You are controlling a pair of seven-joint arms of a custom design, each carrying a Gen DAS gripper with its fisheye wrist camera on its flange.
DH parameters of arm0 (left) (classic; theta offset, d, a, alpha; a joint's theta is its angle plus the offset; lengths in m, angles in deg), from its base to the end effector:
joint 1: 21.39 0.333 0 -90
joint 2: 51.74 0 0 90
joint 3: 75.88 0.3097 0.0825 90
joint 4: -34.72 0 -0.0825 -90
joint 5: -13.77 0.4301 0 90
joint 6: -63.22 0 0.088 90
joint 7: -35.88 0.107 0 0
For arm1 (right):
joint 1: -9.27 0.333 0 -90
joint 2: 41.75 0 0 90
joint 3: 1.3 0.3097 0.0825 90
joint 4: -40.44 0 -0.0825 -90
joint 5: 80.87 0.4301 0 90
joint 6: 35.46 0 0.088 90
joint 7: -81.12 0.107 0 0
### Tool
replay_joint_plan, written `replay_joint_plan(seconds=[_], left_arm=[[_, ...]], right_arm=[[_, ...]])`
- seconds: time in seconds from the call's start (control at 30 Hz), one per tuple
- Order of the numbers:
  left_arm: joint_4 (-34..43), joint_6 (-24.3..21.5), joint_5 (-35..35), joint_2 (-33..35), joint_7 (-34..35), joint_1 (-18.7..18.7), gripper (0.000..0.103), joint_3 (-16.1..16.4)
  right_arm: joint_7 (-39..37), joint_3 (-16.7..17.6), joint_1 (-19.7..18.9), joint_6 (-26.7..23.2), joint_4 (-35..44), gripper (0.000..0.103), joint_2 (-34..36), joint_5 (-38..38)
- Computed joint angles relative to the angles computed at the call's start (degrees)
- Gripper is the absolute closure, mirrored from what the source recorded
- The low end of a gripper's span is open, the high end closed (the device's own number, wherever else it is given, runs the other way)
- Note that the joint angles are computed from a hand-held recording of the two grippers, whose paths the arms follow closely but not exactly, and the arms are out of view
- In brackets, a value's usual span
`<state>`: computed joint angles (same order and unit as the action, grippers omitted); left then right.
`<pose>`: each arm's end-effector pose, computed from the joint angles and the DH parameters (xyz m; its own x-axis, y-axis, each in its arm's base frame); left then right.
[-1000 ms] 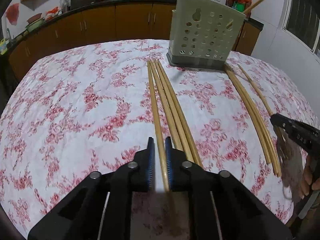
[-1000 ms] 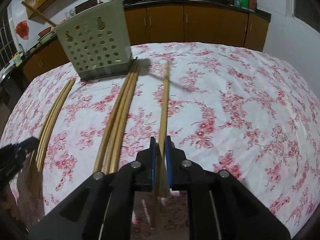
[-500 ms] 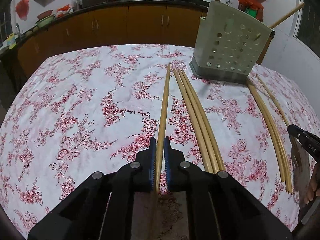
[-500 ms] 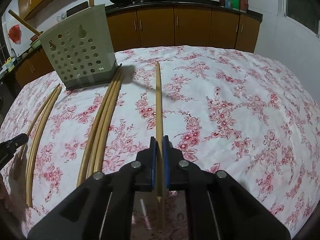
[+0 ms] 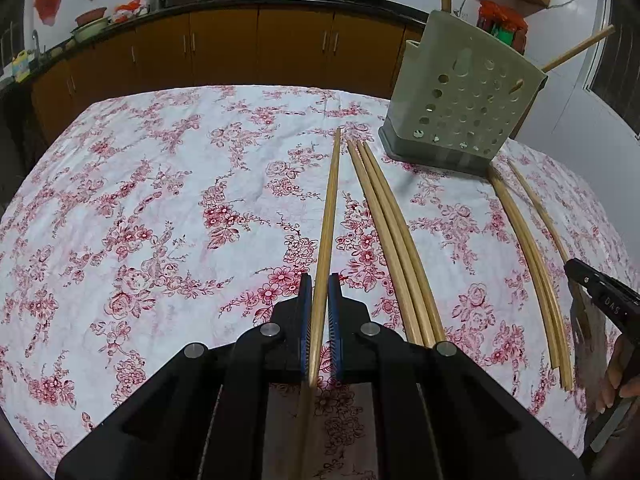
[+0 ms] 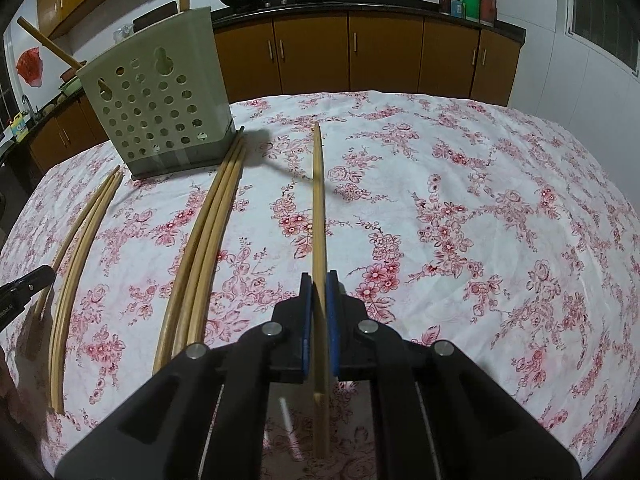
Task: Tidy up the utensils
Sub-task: 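Close the right tool on a chopstick while the left tool grasps another chopstick, then raise the chopstick upright with the right tool while the left tool raises its chopstick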
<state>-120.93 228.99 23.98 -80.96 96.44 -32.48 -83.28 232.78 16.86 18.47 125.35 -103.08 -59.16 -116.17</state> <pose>0.4256 -0.1517 0.4244 -0.0155 -0.9926 0.1207 -0.7750 -0.0644 -0.6287 0.4417 0.2603 0.4111 -0.0312 -0.9972 -0.0676 -0.7608 0.0675 -0.6455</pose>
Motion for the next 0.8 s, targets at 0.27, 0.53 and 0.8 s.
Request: replay_joint_plan(seconds=[0.27, 0.53, 0.8], left_arm=[[0.0, 0.0, -0.1, 0.0, 0.0, -0.1, 0.093, 0.1], [0.0, 0.0, -0.2, 0.0, 0.1, -0.2, 0.093, 0.2], [-0.7, -1.6, 1.7, -1.5, 0.5, 0.5, 0.093, -1.3]], right_arm=[[0.0, -0.1, 0.0, -0.1, 0.0, 0.094, 0.0, -0.1], [0.1, -0.1, 0.1, 0.1, 0.0, 0.093, 0.0, -0.1], [-1.1, -0.1, 0.6, 0.5, -1.6, 0.093, -1.5, 1.1]])
